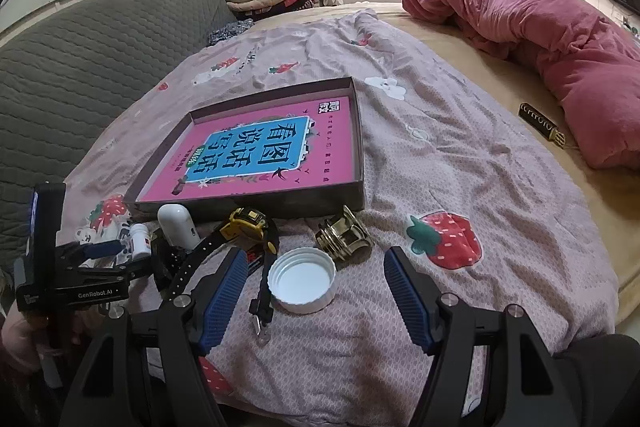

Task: Organize rigid objects
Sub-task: 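Reach the left gripper to the white pill bottle while the right gripper approaches the brass fitting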

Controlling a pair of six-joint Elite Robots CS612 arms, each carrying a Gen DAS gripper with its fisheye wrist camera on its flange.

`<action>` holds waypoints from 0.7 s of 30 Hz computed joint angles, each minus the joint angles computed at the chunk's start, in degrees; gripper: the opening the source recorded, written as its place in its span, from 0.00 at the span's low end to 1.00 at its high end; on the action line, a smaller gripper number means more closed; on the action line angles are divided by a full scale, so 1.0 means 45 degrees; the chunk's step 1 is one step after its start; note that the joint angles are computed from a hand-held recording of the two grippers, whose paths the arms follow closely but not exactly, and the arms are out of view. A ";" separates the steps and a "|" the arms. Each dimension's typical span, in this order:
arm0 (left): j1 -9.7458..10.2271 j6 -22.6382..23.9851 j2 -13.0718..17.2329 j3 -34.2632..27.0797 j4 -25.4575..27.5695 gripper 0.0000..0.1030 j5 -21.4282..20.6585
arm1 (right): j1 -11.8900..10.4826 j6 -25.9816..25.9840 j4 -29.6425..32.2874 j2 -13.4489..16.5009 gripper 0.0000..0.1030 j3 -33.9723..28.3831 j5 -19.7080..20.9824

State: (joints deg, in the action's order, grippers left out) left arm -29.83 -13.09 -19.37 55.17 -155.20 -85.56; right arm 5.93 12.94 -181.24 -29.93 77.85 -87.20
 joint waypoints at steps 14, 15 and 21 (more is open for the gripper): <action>0.0262 0.0199 0.0554 -0.0824 -0.0283 0.80 -0.0854 | -0.0273 -0.1555 0.2003 0.0510 0.68 -0.1214 0.0144; 0.0272 0.0141 0.0581 -0.0860 -0.0317 0.79 -0.0864 | -0.0215 -0.1863 0.2206 0.0587 0.68 -0.1374 -0.0036; 0.0343 -0.0185 0.0698 -0.1035 -0.0430 0.72 -0.0930 | -0.0035 -0.2834 0.2739 0.0896 0.68 -0.1949 -0.0478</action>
State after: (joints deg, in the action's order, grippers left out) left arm -28.28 -13.93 -16.23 50.51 -157.14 -89.74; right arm 5.77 0.19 -168.92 -25.90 69.08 -89.36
